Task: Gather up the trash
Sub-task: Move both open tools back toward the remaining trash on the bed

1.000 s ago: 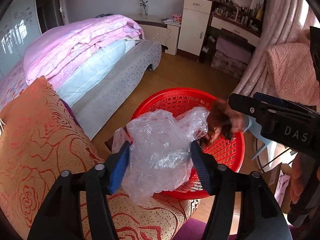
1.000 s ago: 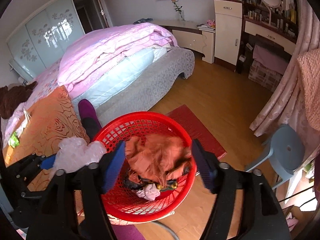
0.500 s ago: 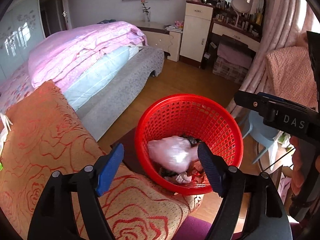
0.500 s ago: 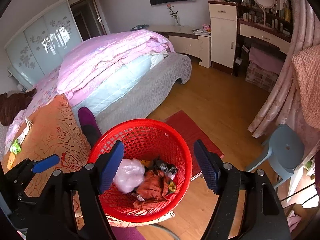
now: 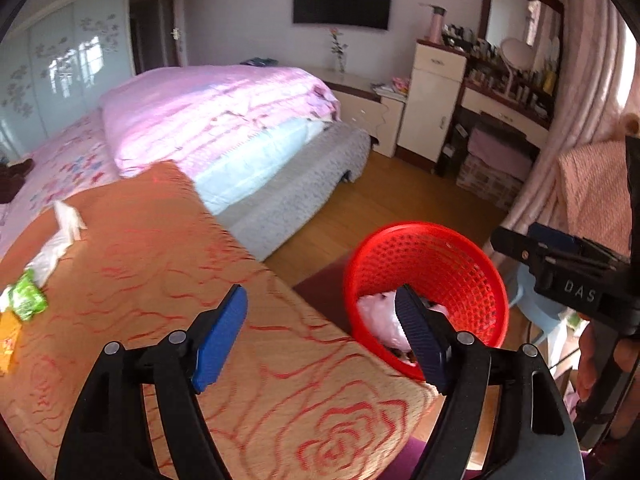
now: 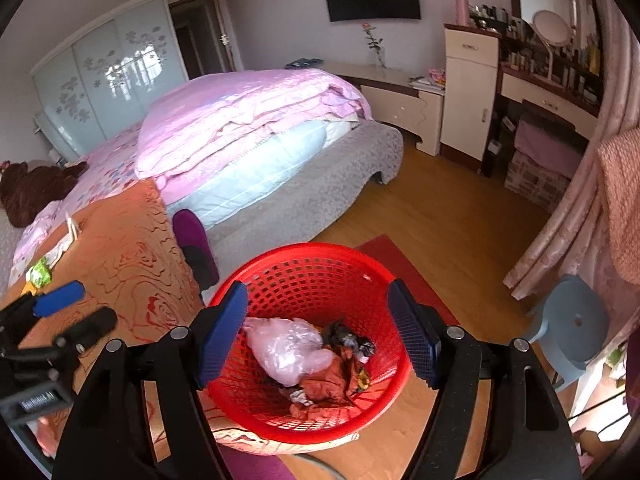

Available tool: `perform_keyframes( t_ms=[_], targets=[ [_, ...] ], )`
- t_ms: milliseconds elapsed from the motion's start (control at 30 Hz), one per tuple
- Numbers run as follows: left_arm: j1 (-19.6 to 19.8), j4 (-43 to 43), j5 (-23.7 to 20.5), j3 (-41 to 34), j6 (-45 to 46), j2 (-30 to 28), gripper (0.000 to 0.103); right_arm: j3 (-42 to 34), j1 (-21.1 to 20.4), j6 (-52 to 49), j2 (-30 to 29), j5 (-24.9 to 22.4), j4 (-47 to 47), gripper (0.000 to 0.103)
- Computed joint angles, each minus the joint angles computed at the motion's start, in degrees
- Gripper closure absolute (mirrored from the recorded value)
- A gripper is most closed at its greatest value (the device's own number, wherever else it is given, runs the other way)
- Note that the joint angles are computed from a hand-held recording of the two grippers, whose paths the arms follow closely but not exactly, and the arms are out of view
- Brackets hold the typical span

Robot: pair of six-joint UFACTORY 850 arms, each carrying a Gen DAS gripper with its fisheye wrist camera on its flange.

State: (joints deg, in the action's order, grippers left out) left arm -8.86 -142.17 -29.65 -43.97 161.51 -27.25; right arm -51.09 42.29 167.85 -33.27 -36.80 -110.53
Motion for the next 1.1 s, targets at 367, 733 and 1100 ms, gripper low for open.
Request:
perform_keyframes(
  t_ms=[367,733,1100],
  targets=[
    [9.4,-10.1,-0.9,1.6,7.8,3.3,0.027,-6.8,2.8,-5.0,-3.0,1.3,-3.5,0.033],
    [19.3,-17.7,1.8,-1.8,15.0,1.6,0.026,-16.2,4.1,-6.8,-7.0,6.0,-8.2,0.033],
    [27.6,2.9,7.2,-11.5,-1.1,-5.3,0.026,-20.9,4.8,-7.3,-8.7,9.3,-11.1,0.033]
  ],
)
